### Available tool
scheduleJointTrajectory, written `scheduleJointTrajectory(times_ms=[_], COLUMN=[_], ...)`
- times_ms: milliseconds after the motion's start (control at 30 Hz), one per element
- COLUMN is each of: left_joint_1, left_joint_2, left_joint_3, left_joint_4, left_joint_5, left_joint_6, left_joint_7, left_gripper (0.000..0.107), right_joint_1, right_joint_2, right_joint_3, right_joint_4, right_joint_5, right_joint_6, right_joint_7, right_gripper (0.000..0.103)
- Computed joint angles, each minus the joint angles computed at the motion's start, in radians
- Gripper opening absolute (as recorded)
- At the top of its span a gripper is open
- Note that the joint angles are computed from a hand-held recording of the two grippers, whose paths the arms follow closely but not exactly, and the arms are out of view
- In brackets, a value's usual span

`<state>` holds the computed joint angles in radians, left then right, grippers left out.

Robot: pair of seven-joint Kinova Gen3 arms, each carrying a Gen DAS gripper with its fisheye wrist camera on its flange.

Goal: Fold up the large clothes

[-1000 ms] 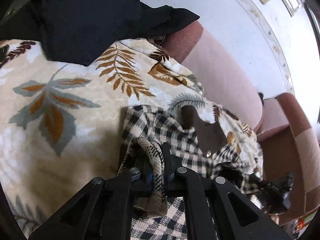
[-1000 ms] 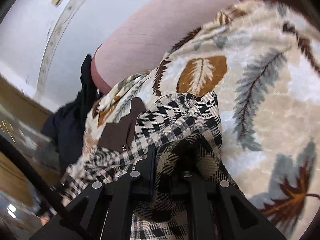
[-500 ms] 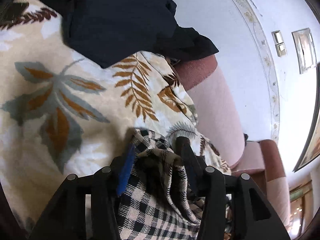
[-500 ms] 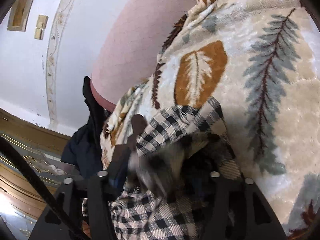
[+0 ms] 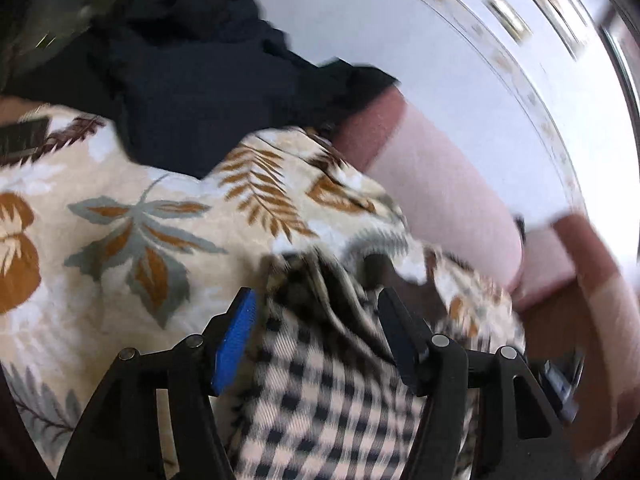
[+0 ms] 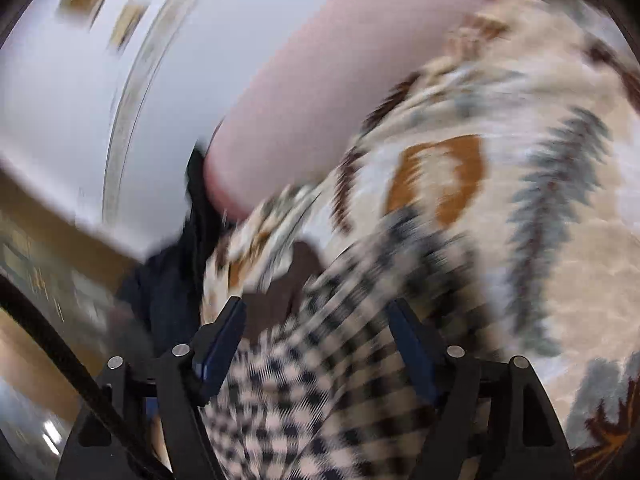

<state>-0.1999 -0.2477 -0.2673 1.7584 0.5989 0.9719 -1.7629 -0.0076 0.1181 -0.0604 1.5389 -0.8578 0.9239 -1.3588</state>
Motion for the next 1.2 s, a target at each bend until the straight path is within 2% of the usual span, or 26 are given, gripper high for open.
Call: scheduleJointTrajectory(times_ms=[67,167,200,267,367,467,600,733,800,900,967,1067,1200], left_joint_1=[0.031,0.052,0.043,0.037,0.024,0.007,-0.018,-0.031,-0.034,-0.038,-0.037,-0.026,-0.002], left_joint_2=[-0.006,-0.007,-0.013,-0.004,0.024,0.053,0.073,0.085,0.094,0.105,0.111,0.116,0.127], left_joint_3=[-0.006,0.028,0.059,0.079,0.068,0.057,0.063,0.068,0.072,0.084,0.104,0.143,0.183], left_joint_4=[-0.007,-0.023,-0.022,-0.029,-0.036,-0.047,-0.054,-0.055,-0.059,-0.063,-0.069,-0.07,-0.059], left_joint_5=[0.002,-0.028,-0.06,-0.105,-0.124,-0.134,-0.152,-0.157,-0.161,-0.172,-0.203,-0.28,-0.382], left_joint_6=[0.033,0.048,0.031,0.027,0.044,0.071,0.082,0.095,0.11,0.125,0.13,0.12,0.097], left_joint_7=[-0.066,-0.101,-0.084,-0.032,0.023,0.038,0.057,0.056,0.049,0.051,0.073,0.127,0.205], left_gripper=[0.062,0.062,0.062,0.062,0.062,0.062,0.062,0.062,0.062,0.062,0.062,0.062,0.062], right_joint_1=[-0.044,-0.116,-0.149,-0.191,-0.231,-0.362,-0.481,-0.455,-0.433,-0.38,-0.375,-0.38,-0.37], right_joint_2=[0.01,0.015,0.006,-0.018,-0.022,0.062,0.218,0.367,0.384,0.313,0.271,0.206,0.165], right_joint_3=[-0.03,-0.073,-0.087,-0.098,-0.15,-0.093,-0.001,-0.05,-0.063,-0.08,-0.066,-0.043,-0.045], right_joint_4=[-0.031,-0.052,-0.055,-0.039,-0.048,-0.15,-0.335,-0.52,-0.57,-0.52,-0.496,-0.438,-0.353], right_joint_5=[0.056,0.132,0.171,0.215,0.31,0.432,0.525,0.628,0.628,0.616,0.653,0.749,0.799], right_joint_6=[0.035,0.07,0.07,0.054,0.035,0.071,0.092,0.154,0.185,0.143,0.145,0.186,0.218], right_joint_7=[0.021,0.061,0.072,0.083,0.034,-0.082,-0.244,-0.399,-0.459,-0.459,-0.456,-0.436,-0.392], right_gripper=[0.053,0.043,0.042,0.042,0.042,0.042,0.042,0.042,0.042,0.045,0.046,0.046,0.046])
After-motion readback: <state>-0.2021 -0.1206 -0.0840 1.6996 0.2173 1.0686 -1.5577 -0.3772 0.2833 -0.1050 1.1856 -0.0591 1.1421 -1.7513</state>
